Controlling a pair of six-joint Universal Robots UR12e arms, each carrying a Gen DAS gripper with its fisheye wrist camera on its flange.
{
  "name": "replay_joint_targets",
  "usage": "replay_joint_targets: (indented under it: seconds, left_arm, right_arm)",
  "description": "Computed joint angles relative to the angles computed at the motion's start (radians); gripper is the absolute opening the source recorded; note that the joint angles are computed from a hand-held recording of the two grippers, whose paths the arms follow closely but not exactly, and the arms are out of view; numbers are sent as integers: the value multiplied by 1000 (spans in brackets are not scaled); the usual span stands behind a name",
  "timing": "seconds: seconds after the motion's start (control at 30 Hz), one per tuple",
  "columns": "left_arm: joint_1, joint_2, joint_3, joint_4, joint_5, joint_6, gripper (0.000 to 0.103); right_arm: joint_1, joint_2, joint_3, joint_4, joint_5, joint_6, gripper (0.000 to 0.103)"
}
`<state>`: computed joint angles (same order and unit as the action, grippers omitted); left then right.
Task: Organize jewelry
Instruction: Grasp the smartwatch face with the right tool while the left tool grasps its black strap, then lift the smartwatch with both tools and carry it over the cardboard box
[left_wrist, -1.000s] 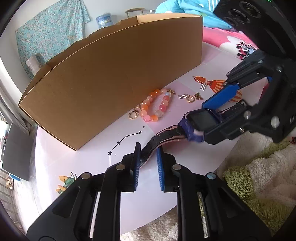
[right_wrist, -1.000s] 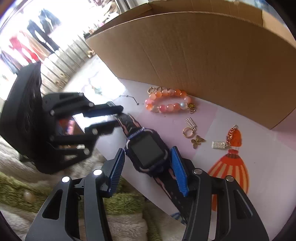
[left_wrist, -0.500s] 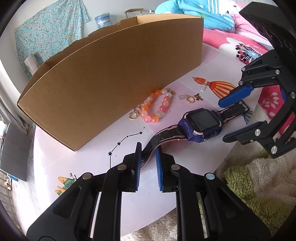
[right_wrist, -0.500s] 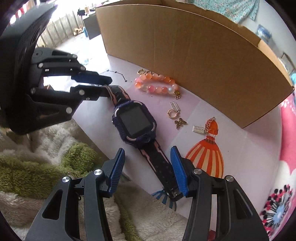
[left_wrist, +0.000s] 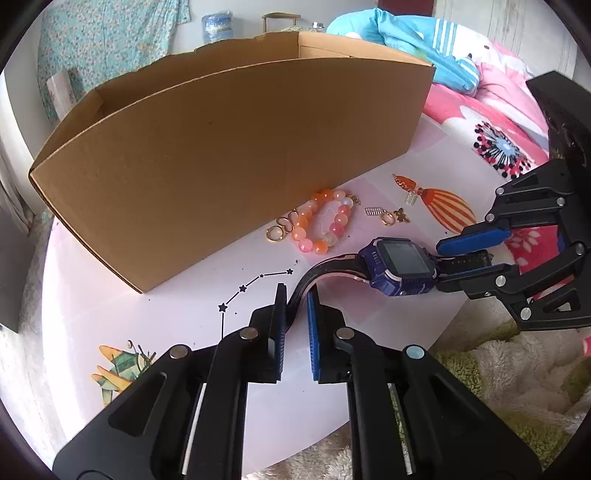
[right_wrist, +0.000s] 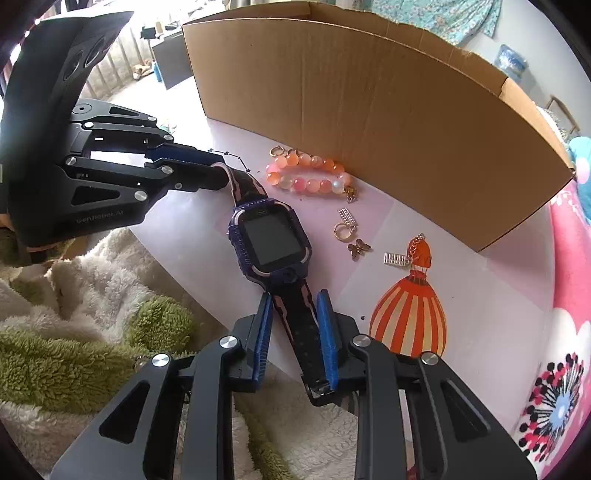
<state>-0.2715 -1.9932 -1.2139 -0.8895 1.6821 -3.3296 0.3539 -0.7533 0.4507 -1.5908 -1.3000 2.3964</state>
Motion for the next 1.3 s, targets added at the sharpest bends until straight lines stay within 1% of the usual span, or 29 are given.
replay_joint_targets:
  seconds: [0.03,0.07,0.1,0.17,0.27,0.33,0.5,0.63,0.67,0.7,0.73,0.77,0.8,0.87,0.9,1.03,1.13,1.2,1.27,1.3]
  left_arm:
    - [-2,0,0,-1,10,8,10]
    - [-5,-1,1,-2,18,14,10]
    - [-7,-1,1,-3,24,19,10]
    - [-8,-4,5,-7,28,23,10]
    - [-8,-5,9,-11,28,31,10]
    - [-9,-8,12,-13,32,35,10]
    - [-9,-10,15,-14,25,33,10]
    - [-9,-11,17,-15,25,37,10]
    - [-9,-11,18,-16,26,39,10]
    - [-9,-12,19,-17,26,40,10]
    - [-9,-12,19,-17,27,43,10]
    - [-10,-13,21,-19,28,44,10]
    - [-11,-14,22,-21,30,46,10]
    - [-13,-16,26,-23,34,52,10]
    - [-14,-17,27,-24,37,55,10]
    - [-21,-22,32,-26,56,77,10]
    - [-29,-25,37,-33,79,102,10]
    - [-32,-26,39,-39,89,110,10]
    - [-33,-26,39,-42,96,110,10]
    - [-35,-26,40,-45,100,112,10]
  right_arm:
    - [0,-5,8,-3,5,2,12]
    - [0,-13,20,-13,11,11,10]
    - [4,-39,67,-41,11,25,10]
    - [4,-52,88,-62,7,43,9]
    - [10,-71,125,-114,-24,74,9]
    - [13,-66,114,-104,-31,90,9]
    - [27,-78,144,-151,-74,89,9]
    - [31,-110,218,-238,-122,60,15]
    - [31,-112,220,-234,-119,59,22]
    - [29,-112,216,-221,-104,66,27]
    - [26,-106,201,-203,-88,76,37]
    - [22,-102,188,-182,-62,86,43]
    - [17,-103,191,-174,-36,92,44]
    - [8,-93,165,-139,20,102,51]
    - [3,-85,149,-114,53,107,53]
    - [-12,-35,55,-9,149,116,54]
    - [-16,2,-11,63,185,122,54]
    - [-18,10,-25,82,200,128,54]
    - [-20,18,-45,125,226,115,54]
    - [-21,37,-83,159,235,103,54]
